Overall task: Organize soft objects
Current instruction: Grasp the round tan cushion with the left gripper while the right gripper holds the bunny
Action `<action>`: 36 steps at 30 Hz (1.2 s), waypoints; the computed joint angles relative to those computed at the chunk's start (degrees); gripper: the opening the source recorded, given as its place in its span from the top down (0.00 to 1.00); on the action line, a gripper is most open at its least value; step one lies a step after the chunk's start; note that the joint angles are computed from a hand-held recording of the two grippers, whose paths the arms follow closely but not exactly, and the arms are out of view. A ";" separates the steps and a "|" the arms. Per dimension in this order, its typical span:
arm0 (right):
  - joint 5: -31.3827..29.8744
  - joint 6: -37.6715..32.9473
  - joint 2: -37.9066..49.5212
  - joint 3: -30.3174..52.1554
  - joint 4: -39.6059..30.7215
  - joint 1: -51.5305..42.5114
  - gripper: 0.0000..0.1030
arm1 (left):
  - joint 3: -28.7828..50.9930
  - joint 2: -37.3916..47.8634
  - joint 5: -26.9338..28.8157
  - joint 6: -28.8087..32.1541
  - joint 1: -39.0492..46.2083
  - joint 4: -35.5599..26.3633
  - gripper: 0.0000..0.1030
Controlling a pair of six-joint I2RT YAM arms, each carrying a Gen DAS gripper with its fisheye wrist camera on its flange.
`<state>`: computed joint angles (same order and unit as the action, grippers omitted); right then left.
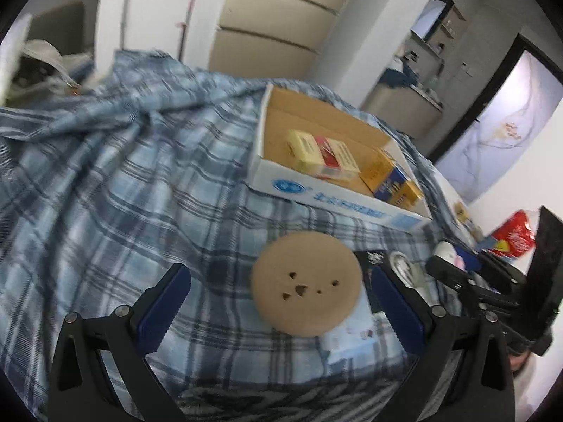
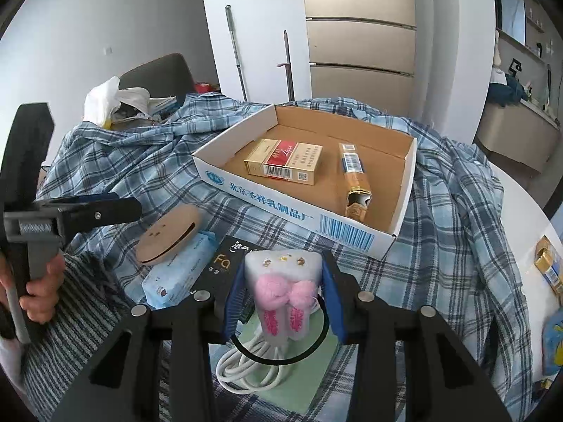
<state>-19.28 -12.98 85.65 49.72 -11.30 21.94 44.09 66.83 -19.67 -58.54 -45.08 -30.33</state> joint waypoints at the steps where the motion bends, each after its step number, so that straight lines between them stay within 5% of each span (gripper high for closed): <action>1: 0.05 0.01 0.12 0.17 -0.03 0.10 0.62 | -0.17 0.16 2.87 1.15 1.15 1.22 0.00; 6: 0.03 0.33 0.33 0.03 -0.04 -0.24 0.61 | -0.40 2.76 9.13 0.65 3.93 4.36 0.00; 28: -0.61 0.52 1.43 0.84 -1.10 -0.91 0.61 | 7.55 14.73 12.60 5.47 5.15 1.58 0.00; 36: -0.64 0.85 2.62 1.82 -1.83 -1.19 0.61 | 7.95 14.55 9.55 5.65 3.79 0.52 0.21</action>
